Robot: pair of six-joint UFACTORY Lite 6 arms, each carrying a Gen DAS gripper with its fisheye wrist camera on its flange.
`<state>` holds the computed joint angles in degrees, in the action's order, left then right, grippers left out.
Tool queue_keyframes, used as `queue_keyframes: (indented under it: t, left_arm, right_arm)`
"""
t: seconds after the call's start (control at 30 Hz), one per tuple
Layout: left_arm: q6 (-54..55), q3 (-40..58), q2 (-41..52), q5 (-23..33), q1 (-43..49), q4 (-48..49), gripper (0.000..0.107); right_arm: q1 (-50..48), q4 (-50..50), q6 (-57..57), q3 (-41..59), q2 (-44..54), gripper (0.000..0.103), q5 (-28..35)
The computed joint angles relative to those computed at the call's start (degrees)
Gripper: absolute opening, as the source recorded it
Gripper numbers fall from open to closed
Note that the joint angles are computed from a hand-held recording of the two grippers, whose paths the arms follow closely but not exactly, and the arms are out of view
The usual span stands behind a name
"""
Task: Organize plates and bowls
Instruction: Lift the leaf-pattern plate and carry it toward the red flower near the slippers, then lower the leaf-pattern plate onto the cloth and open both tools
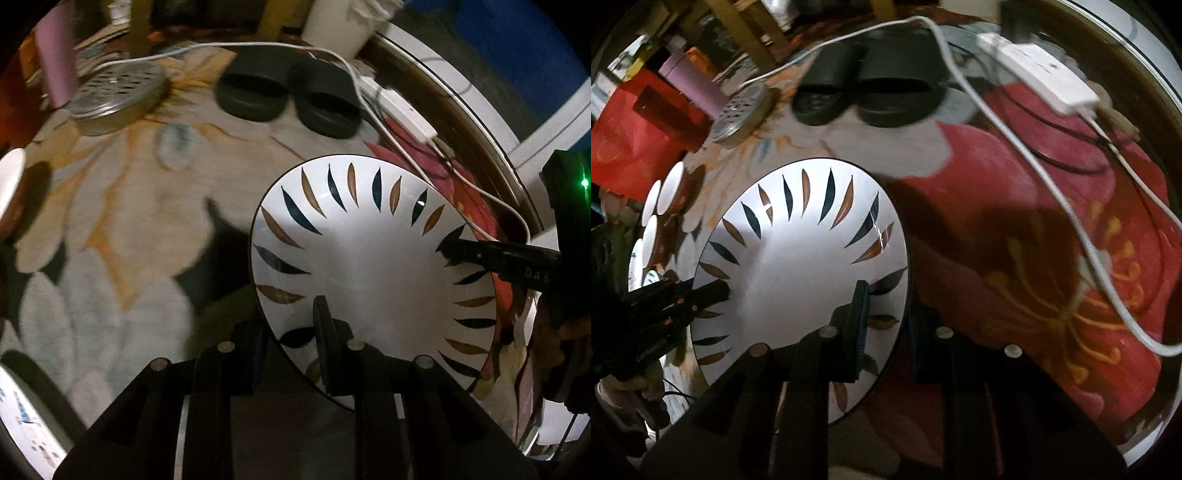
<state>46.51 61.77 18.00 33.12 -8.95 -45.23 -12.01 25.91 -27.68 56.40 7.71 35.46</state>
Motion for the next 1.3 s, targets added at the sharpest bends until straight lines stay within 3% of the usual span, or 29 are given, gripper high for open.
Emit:
queue_keyframes:
  t: [0.4, 0.7, 0.8, 0.87, 0.9, 0.93, 0.97, 1.0, 1.03, 1.1, 1.13, 1.3]
  left_arm:
    - [-9.0, 1.2, 4.9, -4.4, -14.5, 3.0, 0.023]
    - [-15.7, -1.4, 2.8, -8.4, -18.1, 10.4, 0.024]
    - [-21.1, -2.5, 1.3, -10.2, -20.0, 17.1, 0.025]
    - [-20.9, -3.5, -0.1, -9.0, -19.5, 17.3, 0.030]
    - [-19.5, -4.1, -0.8, -8.0, -18.6, 15.8, 0.046]
    - [-18.2, -5.0, -1.9, -7.0, -17.3, 14.3, 0.072]
    - [-17.4, -6.0, -3.4, -6.6, -16.0, 13.4, 0.082]
    - [-15.5, -7.5, -5.4, -6.3, -14.6, 11.7, 0.089]
    - [-15.3, -8.5, -7.1, -6.1, -13.8, 11.9, 0.089]
    - [-15.4, -10.7, -11.2, -5.5, -11.6, 13.3, 0.096]
    - [-15.9, -11.6, -13.0, -5.1, -10.3, 13.9, 0.102]
    - [-14.4, -14.6, -21.5, 0.4, 1.8, 12.8, 0.102]
  right_arm:
    - [-16.9, -0.5, -10.1, -4.7, -0.1, 0.020, 0.7]
    - [-19.4, -0.2, -10.1, -6.6, 1.5, 0.025, -0.8]
    - [-18.2, -3.4, -6.7, -6.4, 1.4, 0.027, -1.0]
    - [-15.7, -8.3, -1.2, -6.7, 1.0, 0.029, -2.7]
    - [-13.1, -11.1, 3.2, -6.7, 0.8, 0.034, -3.5]
    - [-12.0, -13.4, 5.8, -7.2, -0.2, 0.047, -3.8]
    - [-10.7, -15.9, 8.7, -7.8, -1.6, 0.055, -4.3]
    - [-9.7, -17.4, 10.3, -8.7, -3.2, 0.070, -4.7]
    - [-8.6, -18.4, 11.8, -9.7, -5.7, 0.082, -4.9]
    - [-6.2, -20.8, 15.2, -11.1, -10.2, 0.094, -4.8]
    - [-4.9, -20.5, 15.3, -11.6, -12.7, 0.097, -4.6]
    - [2.8, -21.0, 20.3, -9.3, -16.3, 0.100, -2.6]
